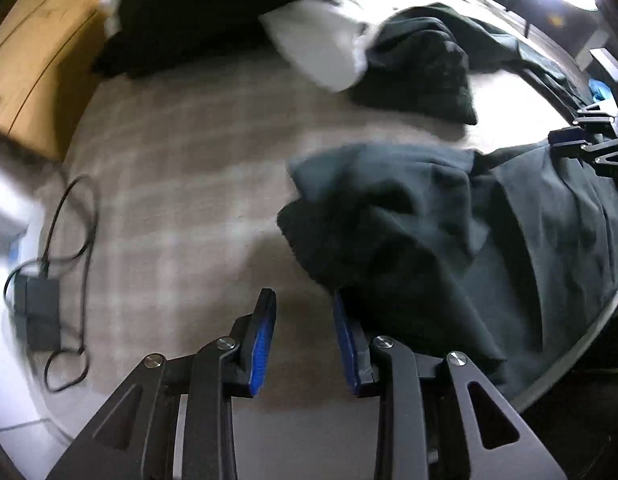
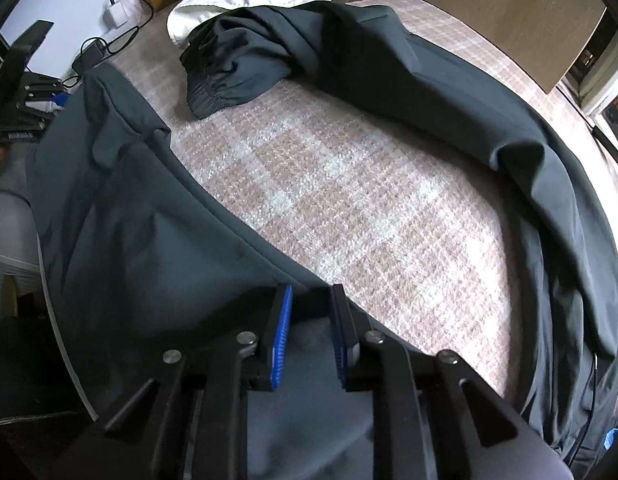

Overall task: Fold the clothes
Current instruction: 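Grasp a trouser cuff with the left tool while the right tool pins the leg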

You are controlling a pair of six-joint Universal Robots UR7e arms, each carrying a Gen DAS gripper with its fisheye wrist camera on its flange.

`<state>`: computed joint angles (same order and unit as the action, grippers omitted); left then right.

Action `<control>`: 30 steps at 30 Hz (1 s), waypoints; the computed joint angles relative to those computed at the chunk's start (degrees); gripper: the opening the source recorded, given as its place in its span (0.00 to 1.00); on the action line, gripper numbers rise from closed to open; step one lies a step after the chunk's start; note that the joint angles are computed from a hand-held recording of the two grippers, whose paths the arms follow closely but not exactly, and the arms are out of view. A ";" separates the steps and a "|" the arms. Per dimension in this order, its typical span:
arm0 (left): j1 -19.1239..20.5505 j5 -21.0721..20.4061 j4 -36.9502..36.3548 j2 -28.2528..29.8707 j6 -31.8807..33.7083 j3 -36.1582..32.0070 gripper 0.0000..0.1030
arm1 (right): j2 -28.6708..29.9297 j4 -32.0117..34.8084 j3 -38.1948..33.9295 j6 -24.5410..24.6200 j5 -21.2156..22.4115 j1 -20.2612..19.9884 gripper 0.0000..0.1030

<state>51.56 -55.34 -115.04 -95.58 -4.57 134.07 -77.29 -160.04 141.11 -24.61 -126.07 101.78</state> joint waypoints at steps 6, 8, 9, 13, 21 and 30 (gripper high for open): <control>-2.41 -1.04 -5.06 4.01 1.22 1.74 0.36 | -0.98 1.16 -0.21 -0.39 0.36 -0.52 0.19; -3.01 -0.46 -5.69 3.82 1.27 2.52 0.35 | -1.07 1.10 -0.22 -0.80 0.11 -0.47 0.19; -3.06 -0.56 -5.80 3.56 0.97 2.69 0.28 | -1.10 0.96 -0.19 -1.02 0.04 -0.47 0.19; -3.86 -0.62 -2.38 1.28 0.07 2.11 0.23 | -1.88 0.53 0.03 -1.85 0.63 -1.05 0.19; -2.63 16.75 16.10 -3.23 -10.13 -4.06 0.43 | -3.82 0.48 0.09 -1.53 1.78 -2.37 0.19; -5.05 15.71 12.89 -1.31 -0.75 -6.06 0.48 | -20.72 8.93 1.54 0.95 5.68 -3.94 0.21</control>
